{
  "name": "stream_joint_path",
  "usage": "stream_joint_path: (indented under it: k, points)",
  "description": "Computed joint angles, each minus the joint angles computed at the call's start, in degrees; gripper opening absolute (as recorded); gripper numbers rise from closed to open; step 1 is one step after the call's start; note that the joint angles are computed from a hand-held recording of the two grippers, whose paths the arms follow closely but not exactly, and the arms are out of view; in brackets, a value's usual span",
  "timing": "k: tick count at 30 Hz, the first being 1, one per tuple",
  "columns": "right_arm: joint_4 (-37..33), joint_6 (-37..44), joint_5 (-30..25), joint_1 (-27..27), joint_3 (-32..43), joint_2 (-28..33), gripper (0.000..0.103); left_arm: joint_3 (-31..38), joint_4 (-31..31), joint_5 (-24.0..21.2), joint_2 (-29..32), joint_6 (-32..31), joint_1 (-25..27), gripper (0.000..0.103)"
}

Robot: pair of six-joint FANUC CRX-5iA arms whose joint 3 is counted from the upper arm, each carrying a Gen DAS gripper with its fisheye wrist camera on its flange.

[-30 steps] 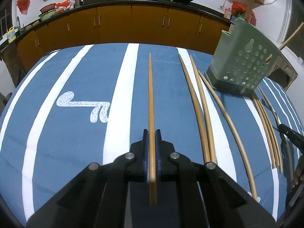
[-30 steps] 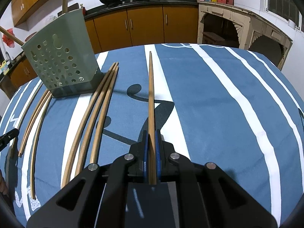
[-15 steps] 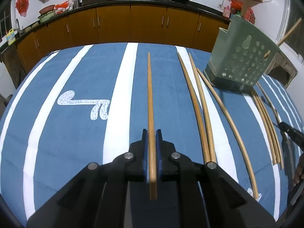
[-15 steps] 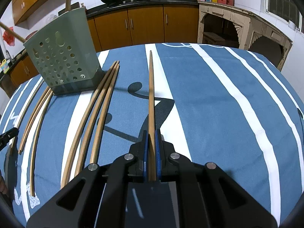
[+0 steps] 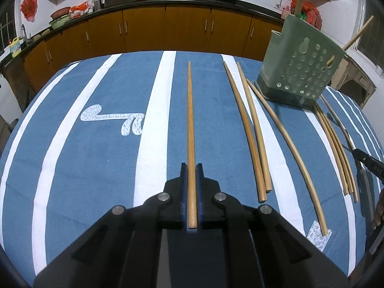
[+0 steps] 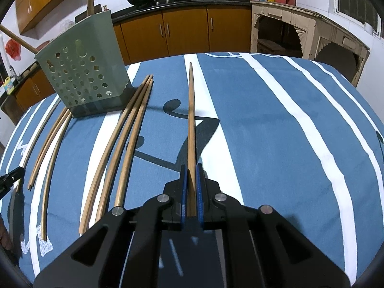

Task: Organize utensils
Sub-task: 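Lift the chopstick with the left gripper while the right gripper carries its chopstick above the holder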

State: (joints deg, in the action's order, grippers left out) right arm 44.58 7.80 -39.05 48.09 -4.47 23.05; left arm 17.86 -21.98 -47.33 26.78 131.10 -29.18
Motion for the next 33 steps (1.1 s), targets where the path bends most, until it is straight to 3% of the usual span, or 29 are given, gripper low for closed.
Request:
stream_joint_path:
  k: [3, 13, 26, 33]
  points:
    - [3.7, -3.4, 0.5, 0.2, -2.6, -1.8, 0.008, -0.2, 1.0, -0.7, -0.4, -1.6, 0.2, 0.008]
    - [21.0, -15.0, -0.6, 0.0, -8.7, -7.4, 0.008, -2.3, -5.7, 1.1, -6.8, 1.4, -1.6, 0.008]
    - [36.0, -26.0, 2.0, -2.6, -10.6, -11.3, 0.008, -0.6, -15.4, 3.9, -11.7, 7.7, -4.6, 0.008]
    - [40.0, -29.5, 3.7, -4.0, -10.9, -12.4, 0.008, -0.1, -16.8, 5.2, -13.0, 9.7, -4.5, 0.008]
